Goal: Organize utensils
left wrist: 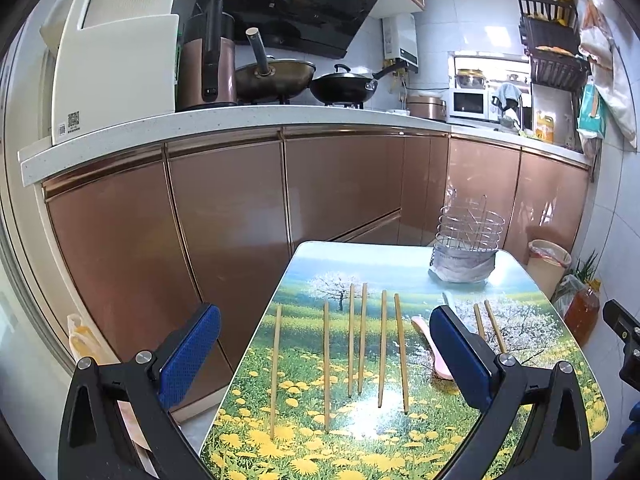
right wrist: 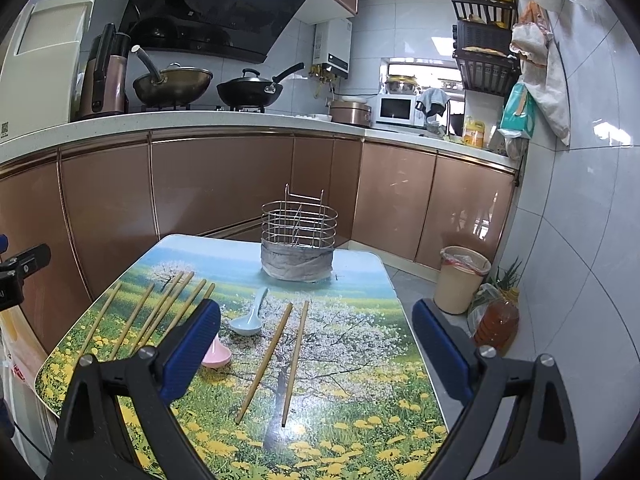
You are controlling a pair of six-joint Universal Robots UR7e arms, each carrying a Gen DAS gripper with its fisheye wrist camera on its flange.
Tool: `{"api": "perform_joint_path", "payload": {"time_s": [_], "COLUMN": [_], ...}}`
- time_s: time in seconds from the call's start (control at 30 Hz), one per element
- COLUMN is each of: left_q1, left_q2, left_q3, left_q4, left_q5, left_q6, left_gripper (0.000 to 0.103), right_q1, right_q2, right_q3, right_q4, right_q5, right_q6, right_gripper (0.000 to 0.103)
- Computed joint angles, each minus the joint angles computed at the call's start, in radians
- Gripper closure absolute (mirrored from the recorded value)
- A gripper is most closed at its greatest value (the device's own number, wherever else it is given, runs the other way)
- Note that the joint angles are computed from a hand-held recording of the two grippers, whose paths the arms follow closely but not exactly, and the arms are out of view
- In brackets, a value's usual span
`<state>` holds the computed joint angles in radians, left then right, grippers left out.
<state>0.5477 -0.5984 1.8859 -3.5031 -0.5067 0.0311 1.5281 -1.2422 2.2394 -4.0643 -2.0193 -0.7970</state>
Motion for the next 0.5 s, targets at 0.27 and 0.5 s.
{"api": "perform_joint_path", "payload": {"time_s": [0.27, 0.5], "left_q1": [0.005, 0.012], "left_q2": [0.007, 0.008], "left_q3": [-0.005, -0.012], "left_q4": [0.001, 0.020], "left_q5": [0.007, 0.000], "left_q6": [0.002, 0.003], "left_gripper": [0.000, 0.000], "right_q1": [-0.004, -0.007], "right_q2": [0.003, 0.006], "right_q3": [-0.002, -0.007], "right_q4": [0.007, 0.011], "right_q5": [0.007, 0.018], "right_q6": [0.008, 0.020], "right_gripper": [0.006, 0.006]}}
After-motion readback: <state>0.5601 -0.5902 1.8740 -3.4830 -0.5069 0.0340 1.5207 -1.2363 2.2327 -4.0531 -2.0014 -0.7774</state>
